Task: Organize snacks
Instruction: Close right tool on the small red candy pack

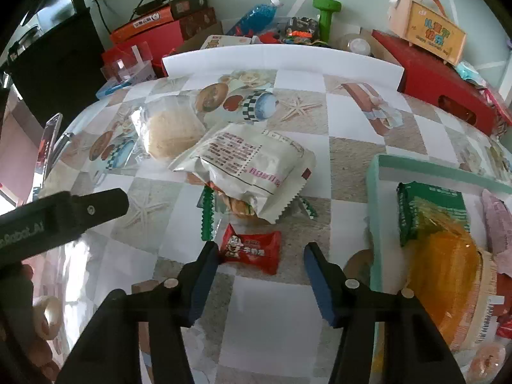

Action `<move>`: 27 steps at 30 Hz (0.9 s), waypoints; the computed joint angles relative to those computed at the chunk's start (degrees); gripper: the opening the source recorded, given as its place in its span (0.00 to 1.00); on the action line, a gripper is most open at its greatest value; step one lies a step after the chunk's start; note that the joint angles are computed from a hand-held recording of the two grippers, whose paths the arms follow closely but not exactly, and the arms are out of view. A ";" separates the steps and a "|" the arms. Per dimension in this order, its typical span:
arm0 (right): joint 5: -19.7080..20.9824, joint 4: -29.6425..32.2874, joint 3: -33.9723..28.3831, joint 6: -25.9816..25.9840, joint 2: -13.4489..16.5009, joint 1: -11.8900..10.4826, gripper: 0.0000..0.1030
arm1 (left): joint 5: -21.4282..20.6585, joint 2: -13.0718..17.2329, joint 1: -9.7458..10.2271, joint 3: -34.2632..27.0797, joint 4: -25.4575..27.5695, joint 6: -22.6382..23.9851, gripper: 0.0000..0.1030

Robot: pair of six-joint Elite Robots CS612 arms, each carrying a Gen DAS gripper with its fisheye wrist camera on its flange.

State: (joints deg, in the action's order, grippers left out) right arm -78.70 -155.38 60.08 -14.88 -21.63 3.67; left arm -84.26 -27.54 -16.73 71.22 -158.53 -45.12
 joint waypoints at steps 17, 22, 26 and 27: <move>-0.47 -2.29 2.00 -0.63 -0.58 -0.19 0.42 | -1.69 0.00 0.08 -0.25 0.53 0.98 1.00; -1.00 -3.09 3.34 -0.29 -1.22 -0.42 0.35 | -2.02 -0.08 -0.01 -0.13 -0.03 1.37 1.00; -0.44 -2.88 3.78 0.25 -1.54 -0.70 0.32 | -2.21 -0.23 -0.01 0.09 -0.46 1.59 1.00; -0.18 -2.76 3.81 0.49 -1.59 -0.78 0.31 | -2.19 -0.28 -0.02 0.15 -0.56 1.63 1.00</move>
State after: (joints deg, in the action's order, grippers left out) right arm -78.88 -158.14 63.90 -14.40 -23.22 2.88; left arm -86.44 -27.82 -16.75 71.37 -159.09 -43.49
